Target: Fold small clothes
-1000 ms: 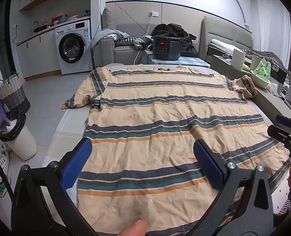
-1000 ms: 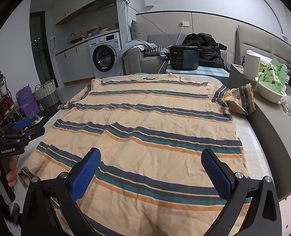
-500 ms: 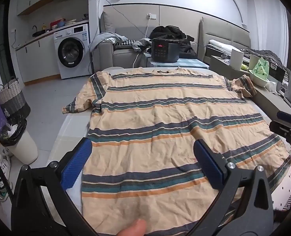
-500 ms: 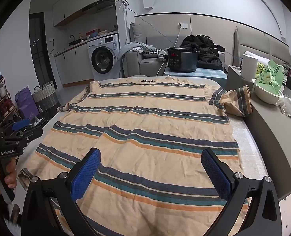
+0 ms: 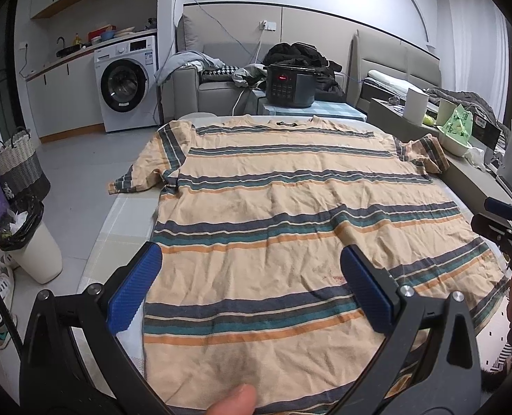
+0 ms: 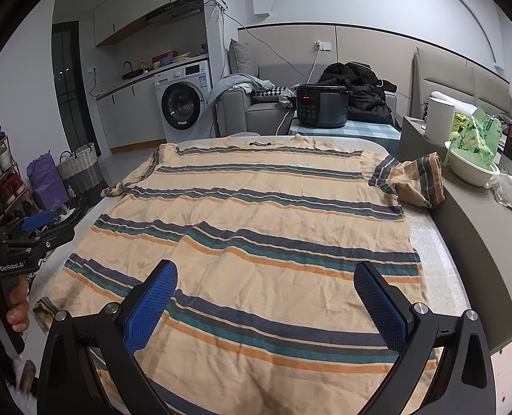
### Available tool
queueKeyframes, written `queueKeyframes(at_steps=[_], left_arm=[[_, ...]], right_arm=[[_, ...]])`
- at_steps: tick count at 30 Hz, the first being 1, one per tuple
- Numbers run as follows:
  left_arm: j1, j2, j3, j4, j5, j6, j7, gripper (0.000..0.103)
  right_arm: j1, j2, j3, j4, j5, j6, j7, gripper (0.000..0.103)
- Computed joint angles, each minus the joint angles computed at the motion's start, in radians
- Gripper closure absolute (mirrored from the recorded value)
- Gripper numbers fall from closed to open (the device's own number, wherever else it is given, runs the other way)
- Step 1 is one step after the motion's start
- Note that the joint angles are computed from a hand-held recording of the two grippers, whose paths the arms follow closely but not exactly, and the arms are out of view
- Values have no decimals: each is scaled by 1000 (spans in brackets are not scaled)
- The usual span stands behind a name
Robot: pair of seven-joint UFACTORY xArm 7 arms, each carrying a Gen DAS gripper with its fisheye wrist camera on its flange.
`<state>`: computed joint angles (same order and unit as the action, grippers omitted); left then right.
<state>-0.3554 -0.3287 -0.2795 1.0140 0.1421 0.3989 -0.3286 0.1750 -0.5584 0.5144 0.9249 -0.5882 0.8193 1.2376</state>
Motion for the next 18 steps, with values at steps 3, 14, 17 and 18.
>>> queueKeyframes(at_steps=[3, 14, 17, 18], left_arm=[[5, 2, 0, 6, 4, 10, -7, 1], [-35, -4, 92, -9, -141, -6, 51, 1], [-16, -23, 100, -22, -173, -17, 55, 1], [0, -32, 92, -26, -162, -18, 46, 1]], right_arm=[[1, 5, 1, 5, 0, 2, 0, 0], [-18, -40, 5, -38, -20, -50, 29, 0], [-25, -64, 8, -42, -17, -49, 26, 0], [-26, -70, 8, -44, -12, -48, 22, 0]])
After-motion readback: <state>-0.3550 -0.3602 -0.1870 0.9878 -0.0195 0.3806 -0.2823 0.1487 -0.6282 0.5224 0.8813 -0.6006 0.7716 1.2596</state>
